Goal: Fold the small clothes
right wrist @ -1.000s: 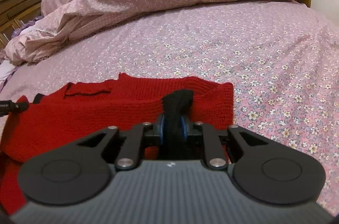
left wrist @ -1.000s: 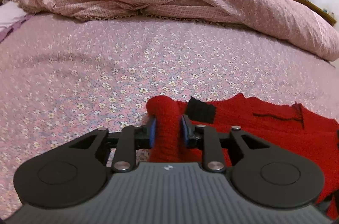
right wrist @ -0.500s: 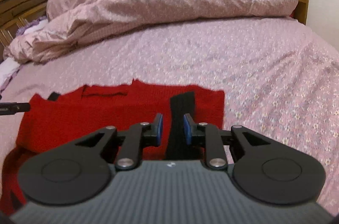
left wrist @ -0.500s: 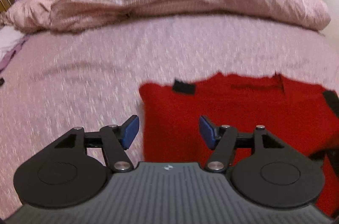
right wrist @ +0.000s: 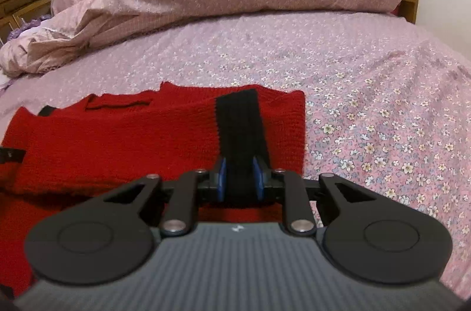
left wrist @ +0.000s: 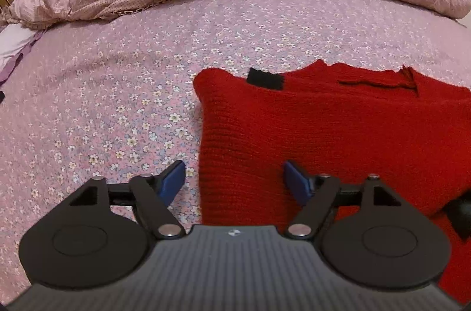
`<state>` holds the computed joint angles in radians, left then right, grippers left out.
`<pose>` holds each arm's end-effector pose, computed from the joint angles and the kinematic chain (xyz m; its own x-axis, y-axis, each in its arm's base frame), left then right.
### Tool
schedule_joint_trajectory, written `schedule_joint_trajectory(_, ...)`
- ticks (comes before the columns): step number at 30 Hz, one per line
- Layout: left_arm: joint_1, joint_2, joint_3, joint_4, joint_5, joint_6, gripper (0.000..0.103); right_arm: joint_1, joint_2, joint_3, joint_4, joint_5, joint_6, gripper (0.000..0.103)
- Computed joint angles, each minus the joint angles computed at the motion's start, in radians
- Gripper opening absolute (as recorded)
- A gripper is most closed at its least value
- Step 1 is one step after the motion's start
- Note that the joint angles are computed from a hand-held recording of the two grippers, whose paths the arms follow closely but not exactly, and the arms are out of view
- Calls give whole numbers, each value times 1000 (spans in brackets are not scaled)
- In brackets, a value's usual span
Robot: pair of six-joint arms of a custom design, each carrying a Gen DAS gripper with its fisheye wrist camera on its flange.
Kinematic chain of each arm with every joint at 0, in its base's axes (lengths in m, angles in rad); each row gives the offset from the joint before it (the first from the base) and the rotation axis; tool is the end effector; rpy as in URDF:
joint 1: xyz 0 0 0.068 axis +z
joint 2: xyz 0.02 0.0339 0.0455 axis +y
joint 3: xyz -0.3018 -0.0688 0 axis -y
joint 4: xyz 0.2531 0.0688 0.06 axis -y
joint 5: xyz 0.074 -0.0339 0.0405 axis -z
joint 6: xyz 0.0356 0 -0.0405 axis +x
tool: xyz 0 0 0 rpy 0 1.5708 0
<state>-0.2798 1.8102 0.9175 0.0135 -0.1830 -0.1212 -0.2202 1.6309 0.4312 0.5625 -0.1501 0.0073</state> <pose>0.3541 -0.0950 0.1633 -0.7542 0.0930 -0.6500 0.0693 0.9957 0.0620 0.2682 -0.0546 0.1357 -0.5798 0.1372 -0.8031 0.1029 0.9902 0.0948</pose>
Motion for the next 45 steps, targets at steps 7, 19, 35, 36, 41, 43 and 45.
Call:
schedule_joint_trajectory(7, -21, -90, -23, -91, -31, -29, 80, -26, -44, -12, -21, -40, 67, 22)
schedule_joint_trajectory(19, -18, -383, -153, -243, -52, -101, 80, -81, -414, -94, -334, -74, 30, 27)
schedule_joint_trajectory(35, -47, -712, -305, -404, -78, -146, 81, -241, -883, -155, -783, -206, -88, 45)
schedule_joint_trajectory(36, -47, -732, -314, -416, -74, -149, 81, -243, -907, -155, -810, -210, -95, 45)
schedule_joint_trajectory(41, -37, -822, -364, -478, -51, -140, 81, -307, -1006, -156, -953, -252, -153, 53)
schedule_joint_trajectory(43, -29, -866, -391, -505, -39, -142, 81, -339, -1040, -160, -1001, -267, -176, 55)
schedule_joint_trajectory(45, -15, -906, -417, -528, -14, -141, 81, -390, -1054, -161, -1051, -299, -211, 55)
